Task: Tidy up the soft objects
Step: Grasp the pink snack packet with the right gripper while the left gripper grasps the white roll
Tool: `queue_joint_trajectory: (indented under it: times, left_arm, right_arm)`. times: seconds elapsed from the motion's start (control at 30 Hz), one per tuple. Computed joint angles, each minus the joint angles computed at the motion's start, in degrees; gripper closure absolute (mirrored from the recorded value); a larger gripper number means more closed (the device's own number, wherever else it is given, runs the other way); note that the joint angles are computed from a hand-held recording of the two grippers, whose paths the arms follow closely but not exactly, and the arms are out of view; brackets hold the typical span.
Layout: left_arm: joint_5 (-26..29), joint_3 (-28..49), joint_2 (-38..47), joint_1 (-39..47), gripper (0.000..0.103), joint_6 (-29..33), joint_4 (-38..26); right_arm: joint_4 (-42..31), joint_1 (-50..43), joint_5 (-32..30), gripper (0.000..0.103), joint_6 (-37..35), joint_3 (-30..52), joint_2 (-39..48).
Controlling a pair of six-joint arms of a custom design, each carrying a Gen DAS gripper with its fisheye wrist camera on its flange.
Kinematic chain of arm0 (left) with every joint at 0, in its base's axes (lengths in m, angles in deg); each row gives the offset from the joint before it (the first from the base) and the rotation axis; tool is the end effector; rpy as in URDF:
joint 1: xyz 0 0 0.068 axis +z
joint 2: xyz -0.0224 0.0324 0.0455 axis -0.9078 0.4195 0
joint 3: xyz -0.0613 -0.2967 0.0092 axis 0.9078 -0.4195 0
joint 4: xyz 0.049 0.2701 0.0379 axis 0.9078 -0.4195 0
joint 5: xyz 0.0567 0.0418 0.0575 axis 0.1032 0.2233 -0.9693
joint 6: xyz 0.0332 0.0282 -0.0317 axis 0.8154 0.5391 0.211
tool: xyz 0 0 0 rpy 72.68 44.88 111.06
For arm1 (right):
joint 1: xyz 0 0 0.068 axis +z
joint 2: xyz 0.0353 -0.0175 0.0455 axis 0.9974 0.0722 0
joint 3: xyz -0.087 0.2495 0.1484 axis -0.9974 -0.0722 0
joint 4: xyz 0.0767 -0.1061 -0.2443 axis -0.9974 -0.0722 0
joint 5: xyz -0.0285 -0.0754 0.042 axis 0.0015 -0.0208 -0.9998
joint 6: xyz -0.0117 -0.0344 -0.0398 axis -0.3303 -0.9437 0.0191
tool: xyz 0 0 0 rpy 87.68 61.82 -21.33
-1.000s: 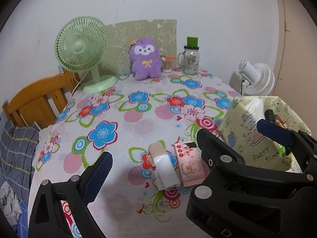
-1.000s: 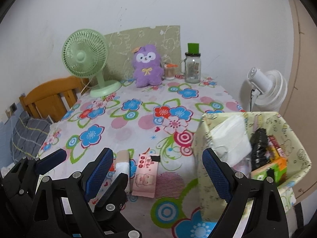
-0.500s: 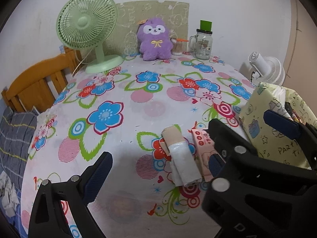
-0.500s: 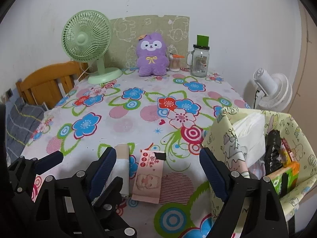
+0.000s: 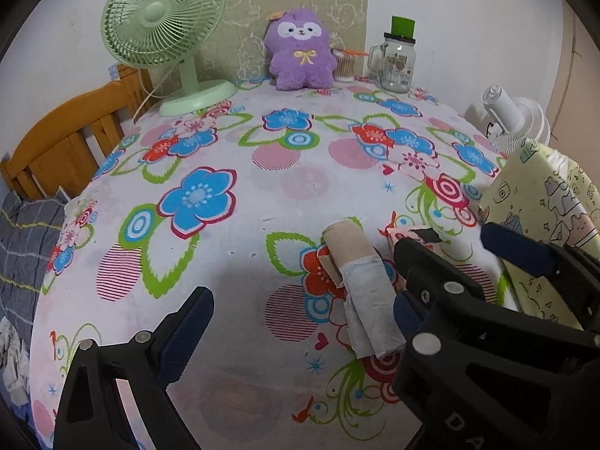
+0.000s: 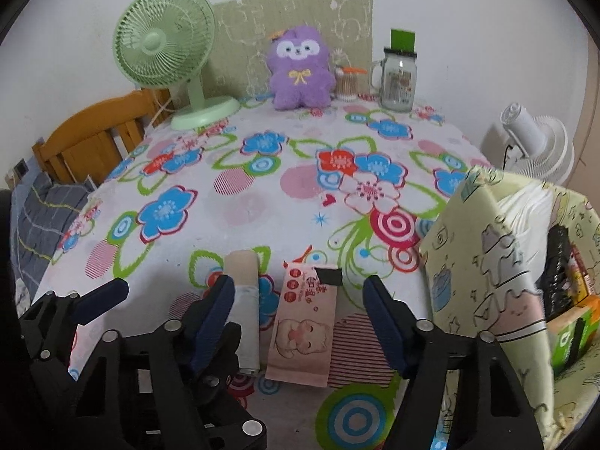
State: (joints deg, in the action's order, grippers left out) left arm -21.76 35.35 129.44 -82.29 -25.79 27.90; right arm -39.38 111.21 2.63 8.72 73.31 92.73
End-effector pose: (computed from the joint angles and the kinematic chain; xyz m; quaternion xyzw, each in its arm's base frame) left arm 0.2858 -0.0938 -0.0181 0.2506 0.9088 -0.0940 0.3201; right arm 0.2424 0.0977 0.0044 0.1527 0.9252 -0.0463 0.3443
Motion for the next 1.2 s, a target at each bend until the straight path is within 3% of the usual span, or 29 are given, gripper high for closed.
queue_joint_trajectory:
  times: [0.37, 0.57, 0.67, 0.93, 1.13, 1.2]
  left_arm:
    - [0.7, 3.4, 2.0, -1.3, 0.007, -0.3, -3.8]
    - [0.2, 5.2, 2.9, -1.6, 0.008, 0.0, -6.6]
    - [-1.3, 5.1, 3.3, -1.6, 0.009, -0.5, -5.7]
    - [-0.1, 5.5, 3.3, -0.4, 0.012, -1.2, -6.0]
    - [-1.3, 6.2, 3.6, -1.2, 0.026, -2.6, -5.4]
    - [-1.3, 6.4, 3.6, -1.6, 0.036, -2.8, -5.3]
  right_arm:
    - [-1.2, -4.5, -5.5, 0.037, 0.4, 3.0, 4.4]
    - [-2.5, -6.5, -8.8, 0.048, -0.1, 5.0, 6.4]
    - [-4.4, -5.7, -6.9, 0.058, -0.4, 5.9, 6.4]
    - [-2.6, -6.1, -9.7, 0.061, -1.8, 5.6, 6.1]
    - [-2.7, -6.1, -8.7, 0.061, -2.9, 5.4, 5.2]
    - [-2.6, -6.4, -8.5, 0.061, -3.1, 5.3, 5.0]
